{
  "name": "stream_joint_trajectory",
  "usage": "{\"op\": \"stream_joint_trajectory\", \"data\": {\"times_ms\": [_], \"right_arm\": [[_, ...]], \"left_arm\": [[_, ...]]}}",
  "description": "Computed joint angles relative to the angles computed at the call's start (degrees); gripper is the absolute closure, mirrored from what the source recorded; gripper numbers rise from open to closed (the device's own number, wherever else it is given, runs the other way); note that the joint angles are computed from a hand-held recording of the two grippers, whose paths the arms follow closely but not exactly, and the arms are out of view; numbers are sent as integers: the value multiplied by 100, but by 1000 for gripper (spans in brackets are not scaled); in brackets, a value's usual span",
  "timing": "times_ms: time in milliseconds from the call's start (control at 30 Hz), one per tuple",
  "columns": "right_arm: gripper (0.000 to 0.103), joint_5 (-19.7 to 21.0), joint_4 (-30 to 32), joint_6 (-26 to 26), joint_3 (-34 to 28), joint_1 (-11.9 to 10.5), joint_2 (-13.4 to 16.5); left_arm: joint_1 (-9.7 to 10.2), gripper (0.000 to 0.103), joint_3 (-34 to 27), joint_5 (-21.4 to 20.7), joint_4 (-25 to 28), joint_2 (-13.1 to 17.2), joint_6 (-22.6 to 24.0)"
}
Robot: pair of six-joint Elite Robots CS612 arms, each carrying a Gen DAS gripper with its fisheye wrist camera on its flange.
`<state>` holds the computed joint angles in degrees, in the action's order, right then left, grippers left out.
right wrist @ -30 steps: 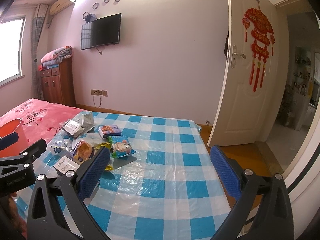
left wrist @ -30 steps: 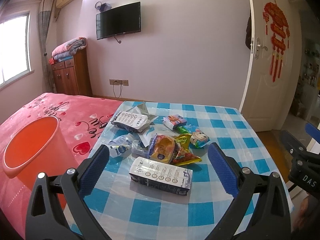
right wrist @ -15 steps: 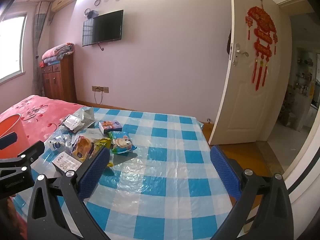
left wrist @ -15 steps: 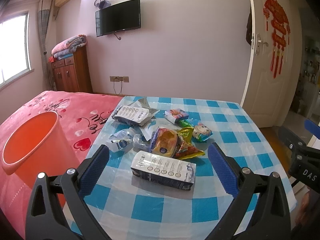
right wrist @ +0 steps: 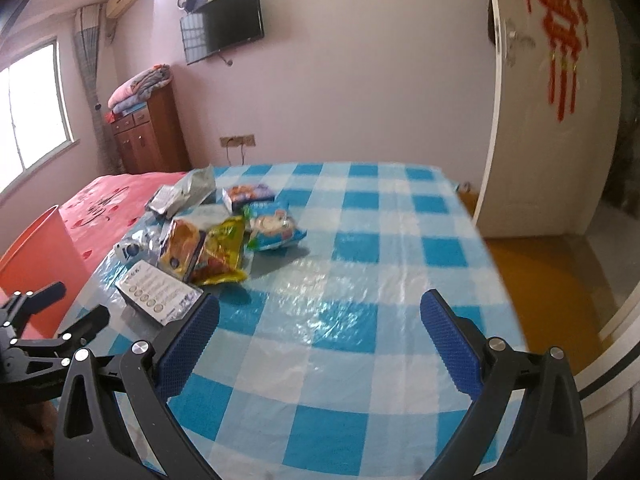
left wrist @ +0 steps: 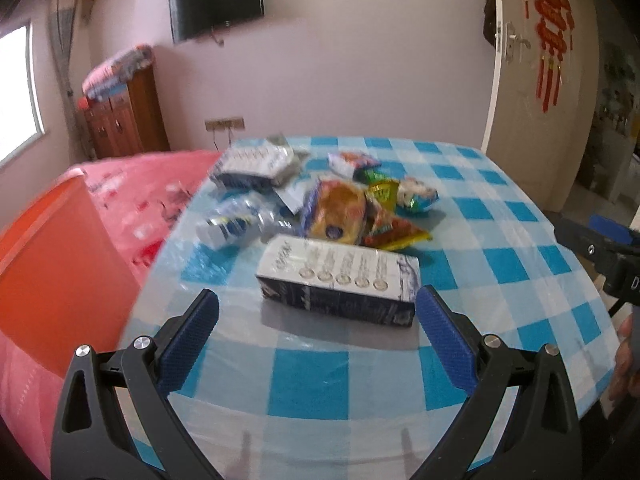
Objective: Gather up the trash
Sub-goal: 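Move both tools toward the pile of wrappers and cartons on the table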
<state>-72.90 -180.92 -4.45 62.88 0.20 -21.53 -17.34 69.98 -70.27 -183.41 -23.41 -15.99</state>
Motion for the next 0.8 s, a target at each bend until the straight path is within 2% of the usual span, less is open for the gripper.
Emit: {"op": "stream_joint_trajectory", "data": {"times_ms": [100,267,500,667,800], "right_arm": [[4,105,295,-28,-126,-8,65],[4,55,616,2,-338,-2,189],[4,179,687,-75,-473,-33,302],[4,515,758,-57,-524,-98,348],[5,810,887,25,-604,-158,398]], "left_arm": [[68,4,-140,-361,337,43,-391],[193,4,-398,-1063,815,130,-1519],[182,4,-928,-1011,1654,303,-2165],[166,4,-1414,-918,2294,486,-2295],[135,4,-1882,-585,2920,649,-2268]]}}
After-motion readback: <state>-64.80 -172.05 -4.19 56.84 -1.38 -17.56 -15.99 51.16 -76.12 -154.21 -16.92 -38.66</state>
